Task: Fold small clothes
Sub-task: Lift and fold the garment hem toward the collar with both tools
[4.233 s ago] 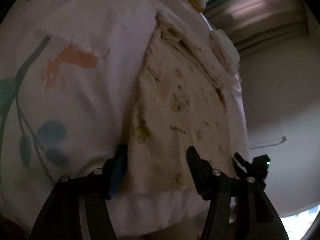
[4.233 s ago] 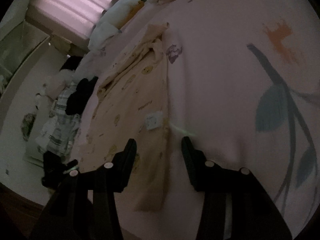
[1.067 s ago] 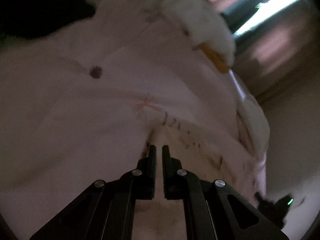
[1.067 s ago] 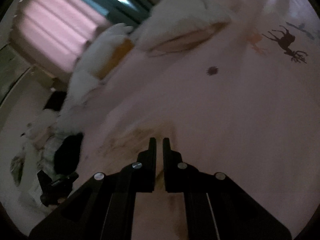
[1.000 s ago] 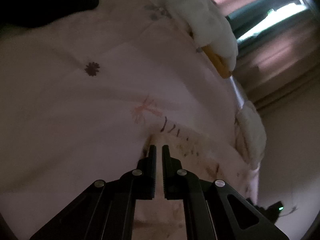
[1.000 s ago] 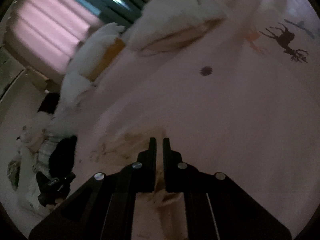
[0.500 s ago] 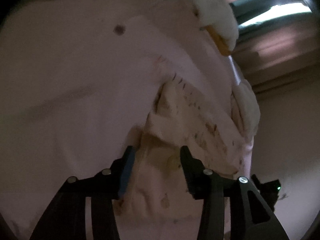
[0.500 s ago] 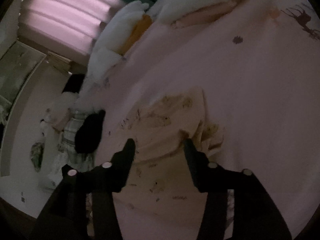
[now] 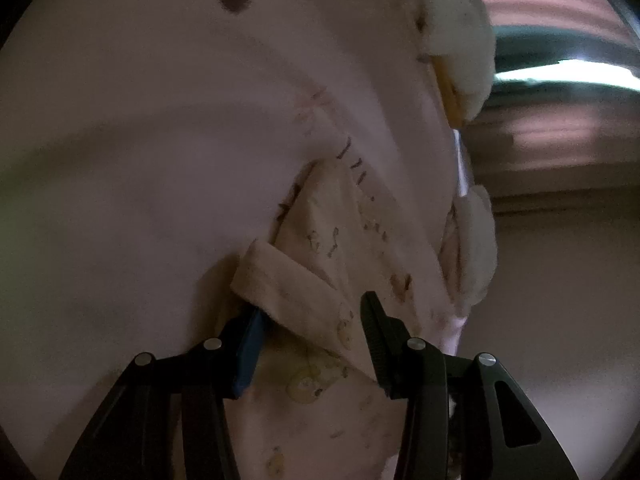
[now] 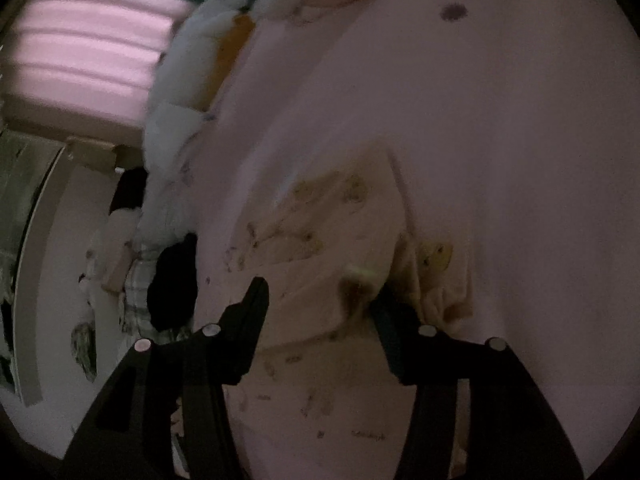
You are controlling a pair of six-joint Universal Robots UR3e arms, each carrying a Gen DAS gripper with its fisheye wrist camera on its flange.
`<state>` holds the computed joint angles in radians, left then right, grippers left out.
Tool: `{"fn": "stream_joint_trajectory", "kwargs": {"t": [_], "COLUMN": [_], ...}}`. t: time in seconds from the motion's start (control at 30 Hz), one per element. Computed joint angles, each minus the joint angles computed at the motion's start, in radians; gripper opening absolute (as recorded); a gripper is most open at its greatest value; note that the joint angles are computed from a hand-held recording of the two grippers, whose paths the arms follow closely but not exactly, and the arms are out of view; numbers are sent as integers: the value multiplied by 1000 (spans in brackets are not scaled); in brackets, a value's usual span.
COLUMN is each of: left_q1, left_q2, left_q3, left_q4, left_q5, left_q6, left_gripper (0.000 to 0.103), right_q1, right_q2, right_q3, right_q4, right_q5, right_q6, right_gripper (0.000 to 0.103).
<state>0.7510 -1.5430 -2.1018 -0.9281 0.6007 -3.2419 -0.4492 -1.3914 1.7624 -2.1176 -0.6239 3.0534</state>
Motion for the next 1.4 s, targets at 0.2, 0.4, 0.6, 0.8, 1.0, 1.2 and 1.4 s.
{"fn": "stream_joint_trajectory", "kwargs": {"t": [0.2, 0.4, 0.6, 0.8, 1.0, 1.2, 1.4], "left_q1": [-54, -59, -124, -290, -176, -176, -110], "left_q2": [-13, 18, -108, -302, -225, -12, 344], "left_q3": [-49, -97, 64, 375, 295, 217, -22], "left_q4": [277, 458, 627, 369, 258, 151, -115], "left_q5": [112, 78, 100, 427, 239, 302, 353], "left_q6": [-148, -209, -395, -428, -277, -58, 167], "left_gripper": [7, 2, 1, 2, 48, 56, 56], "right_q1": [45, 9, -10, 111, 56, 94, 61], "right_q2": [73, 20, 45, 203, 147, -32, -317], "right_q3": [-10, 139, 87, -179, -109, -137, 158], "right_q4": [-155, -422, -572, -395, -363, -144, 17], "right_q5": [-91, 6, 66, -187, -60, -214, -265], "right_q6": [119, 190, 352, 455, 397, 135, -180], "right_gripper": [8, 5, 5, 23, 56, 51, 52]}}
